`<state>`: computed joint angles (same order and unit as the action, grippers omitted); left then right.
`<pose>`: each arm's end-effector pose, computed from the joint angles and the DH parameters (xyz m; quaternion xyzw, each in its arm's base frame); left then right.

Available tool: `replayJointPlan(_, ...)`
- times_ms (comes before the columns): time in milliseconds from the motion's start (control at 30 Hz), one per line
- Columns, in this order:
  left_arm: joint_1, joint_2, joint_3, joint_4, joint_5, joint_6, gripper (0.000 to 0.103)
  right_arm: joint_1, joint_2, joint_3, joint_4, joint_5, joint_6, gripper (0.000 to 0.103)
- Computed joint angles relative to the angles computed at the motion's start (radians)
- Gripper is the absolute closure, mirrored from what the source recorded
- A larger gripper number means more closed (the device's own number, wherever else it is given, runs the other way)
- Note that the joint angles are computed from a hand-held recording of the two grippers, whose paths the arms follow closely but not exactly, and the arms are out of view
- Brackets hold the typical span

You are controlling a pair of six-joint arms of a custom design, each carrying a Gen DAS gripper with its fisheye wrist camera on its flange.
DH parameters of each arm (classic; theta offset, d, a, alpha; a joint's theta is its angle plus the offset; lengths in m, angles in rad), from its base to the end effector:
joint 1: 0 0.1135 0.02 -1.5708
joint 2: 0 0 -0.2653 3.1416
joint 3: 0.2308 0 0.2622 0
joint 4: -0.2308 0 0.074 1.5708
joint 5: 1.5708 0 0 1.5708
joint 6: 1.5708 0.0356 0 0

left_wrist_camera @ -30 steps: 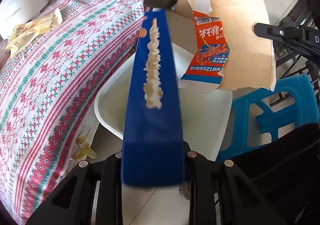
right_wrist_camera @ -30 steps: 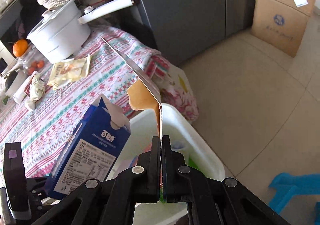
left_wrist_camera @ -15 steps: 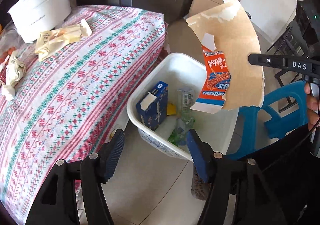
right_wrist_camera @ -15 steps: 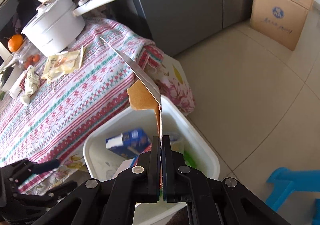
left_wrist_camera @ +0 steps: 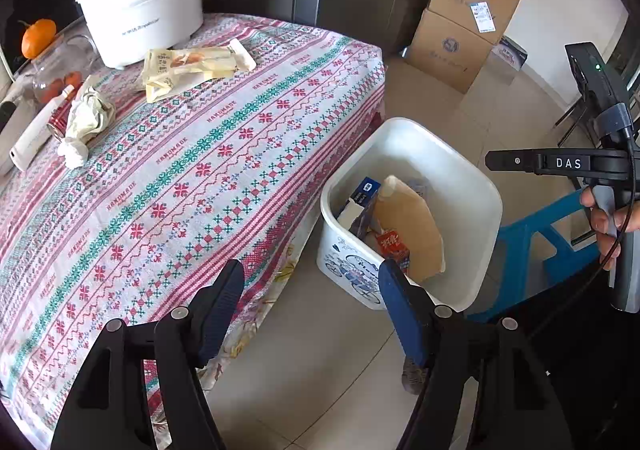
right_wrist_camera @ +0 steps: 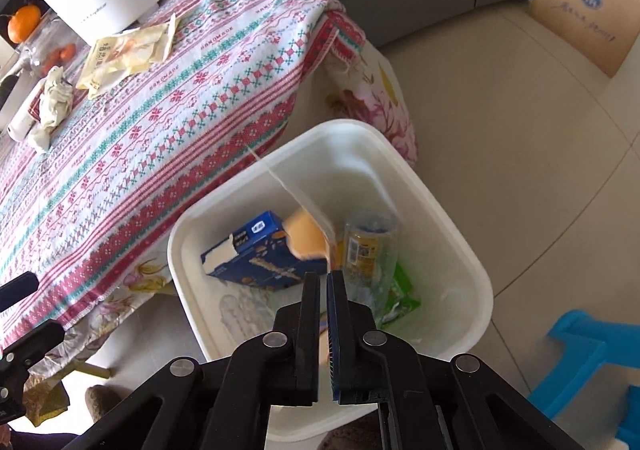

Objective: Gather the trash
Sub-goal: 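Carry the box and paper bag over the white bin and open both grippers, then move both grippers back over the table toward the crumpled tissues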

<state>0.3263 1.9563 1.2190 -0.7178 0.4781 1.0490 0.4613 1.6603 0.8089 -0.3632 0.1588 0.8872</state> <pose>0.3474 0.1003 0.1272 0.3557 0.9025 -0.1470 0.1934 0.2667 0.1263 0.1230 0.2211 0.9559 0.0493 0.1867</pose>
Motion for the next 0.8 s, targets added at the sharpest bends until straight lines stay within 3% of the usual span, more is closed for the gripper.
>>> replayJointPlan(67, 0.009, 0.002, 0.007, -0.004, 0.004, 0.005, 0.027, 0.003, 0.000, 0.003, 0.002, 0.001, 0.011, 0.065)
replayJointPlan(100, 0.012, 0.002, 0.009, -0.005, 0.005, 0.005, 0.027, 0.009, -0.003, 0.003, 0.003, 0.007, 0.019, 0.061)
replayJointPlan(500, 0.051, 0.019, 0.070, -0.027, 0.014, -0.012, 0.025, 0.040, 0.013, 0.049, -0.013, 0.029, 0.036, 0.049)
replayJointPlan(800, 0.090, 0.152, 0.308, -0.063, -0.013, -0.119, 0.025, 0.071, 0.083, 0.185, -0.067, 0.064, -0.016, 0.038)
